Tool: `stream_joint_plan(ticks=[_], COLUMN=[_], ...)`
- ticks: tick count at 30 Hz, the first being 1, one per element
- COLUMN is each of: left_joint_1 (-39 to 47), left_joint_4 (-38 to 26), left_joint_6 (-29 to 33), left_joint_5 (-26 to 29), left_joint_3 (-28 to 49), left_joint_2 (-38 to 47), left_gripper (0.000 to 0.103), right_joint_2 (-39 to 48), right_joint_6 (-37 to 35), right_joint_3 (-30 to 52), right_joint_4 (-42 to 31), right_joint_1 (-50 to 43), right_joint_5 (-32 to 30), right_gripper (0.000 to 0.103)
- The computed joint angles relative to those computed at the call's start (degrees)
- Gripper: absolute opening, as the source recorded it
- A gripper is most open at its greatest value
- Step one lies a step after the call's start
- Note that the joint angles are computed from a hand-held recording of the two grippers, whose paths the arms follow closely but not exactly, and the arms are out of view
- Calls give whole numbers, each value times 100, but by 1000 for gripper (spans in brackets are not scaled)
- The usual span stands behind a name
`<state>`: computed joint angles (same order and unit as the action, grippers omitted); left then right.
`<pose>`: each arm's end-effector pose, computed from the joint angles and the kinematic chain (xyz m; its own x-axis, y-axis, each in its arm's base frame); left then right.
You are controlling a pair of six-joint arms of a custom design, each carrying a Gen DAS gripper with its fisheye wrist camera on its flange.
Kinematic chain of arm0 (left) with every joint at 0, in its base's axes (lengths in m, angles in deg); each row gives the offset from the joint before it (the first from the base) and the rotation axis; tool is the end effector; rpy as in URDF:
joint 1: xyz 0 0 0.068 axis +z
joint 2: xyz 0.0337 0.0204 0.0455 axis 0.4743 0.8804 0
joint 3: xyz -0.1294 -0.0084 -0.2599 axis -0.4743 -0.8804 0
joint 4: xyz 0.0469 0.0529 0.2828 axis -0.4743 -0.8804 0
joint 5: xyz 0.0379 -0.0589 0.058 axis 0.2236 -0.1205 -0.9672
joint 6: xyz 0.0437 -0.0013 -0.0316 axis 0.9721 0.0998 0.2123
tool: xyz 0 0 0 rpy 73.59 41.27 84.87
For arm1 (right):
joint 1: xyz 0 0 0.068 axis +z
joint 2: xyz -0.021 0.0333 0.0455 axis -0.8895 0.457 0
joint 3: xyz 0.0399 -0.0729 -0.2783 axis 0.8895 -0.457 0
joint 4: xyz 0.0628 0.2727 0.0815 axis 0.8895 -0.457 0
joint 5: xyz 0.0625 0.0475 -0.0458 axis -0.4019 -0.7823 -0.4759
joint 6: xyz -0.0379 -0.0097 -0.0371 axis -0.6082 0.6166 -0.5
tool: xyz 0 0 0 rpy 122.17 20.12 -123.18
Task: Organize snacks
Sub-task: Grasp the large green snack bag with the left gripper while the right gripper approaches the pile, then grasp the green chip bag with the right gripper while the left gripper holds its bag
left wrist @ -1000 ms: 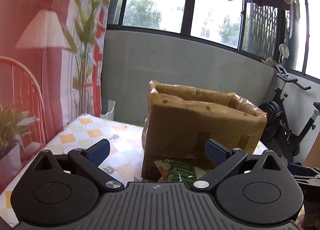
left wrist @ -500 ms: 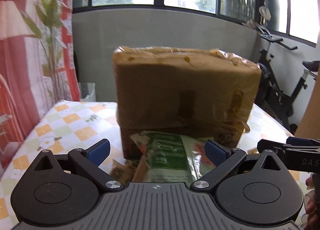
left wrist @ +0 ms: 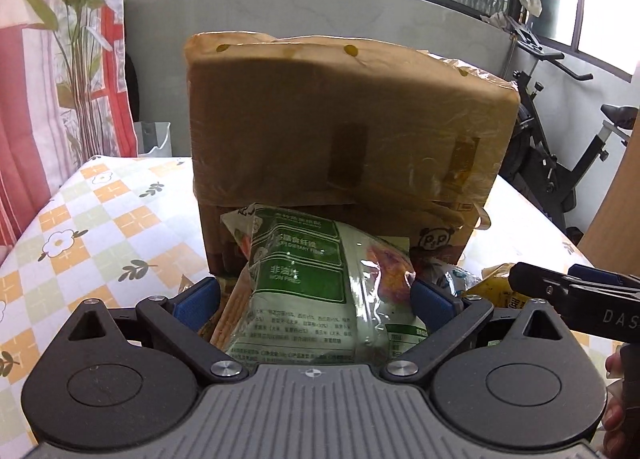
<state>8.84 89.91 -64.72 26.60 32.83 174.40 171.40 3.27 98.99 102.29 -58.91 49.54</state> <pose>0.3357 -0.1142 0.0855 -0.5977 0.0471 -0.8004 0.1519 0.9868 -0.0554 0.2764 0.0224 0.1042 -0.5456 0.1905 -0.8161 -0.0299 0.9688 0.2461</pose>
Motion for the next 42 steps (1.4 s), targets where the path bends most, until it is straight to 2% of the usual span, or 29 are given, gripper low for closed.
stream_joint_plan(ticks=[9,10,11,14,21,30,35,42], left_joint_1=[-74,-73,-73,-113,-153,-235,-195,-120], left_joint_4=[-286,-249,-199,-105,337,462,773,1073], left_joint_6=[23,31,65,128,120,26,-4,-48], left_joint_5=[-49,-57,-91,-182,-471,-729,-772,-769], left_joint_3=[238,221,166,54,-468,-924,-1196,-1334], left_joint_2=[260,258,215,81,-433,-910,-1044,-1003], left_gripper=[101,99,91,82,81,81,81,81], right_joint_2=[9,4,-6,-43,-198,-676,-981,-699], right_joint_6=[-10,-8,-10,-13,-84,13,162,331], right_joint_3=[-50,-56,-64,-98,-177,-227,-215,164], right_joint_4=[94,91,86,94,-1,-876,-1533,-2245], right_joint_1=[-30,-27,-26,-24,56,134,93,73], right_joint_5=[-18,-14,-13,-3,-20,-189,-312,-571], right_gripper=[100,100,100,100,99,99,99,98])
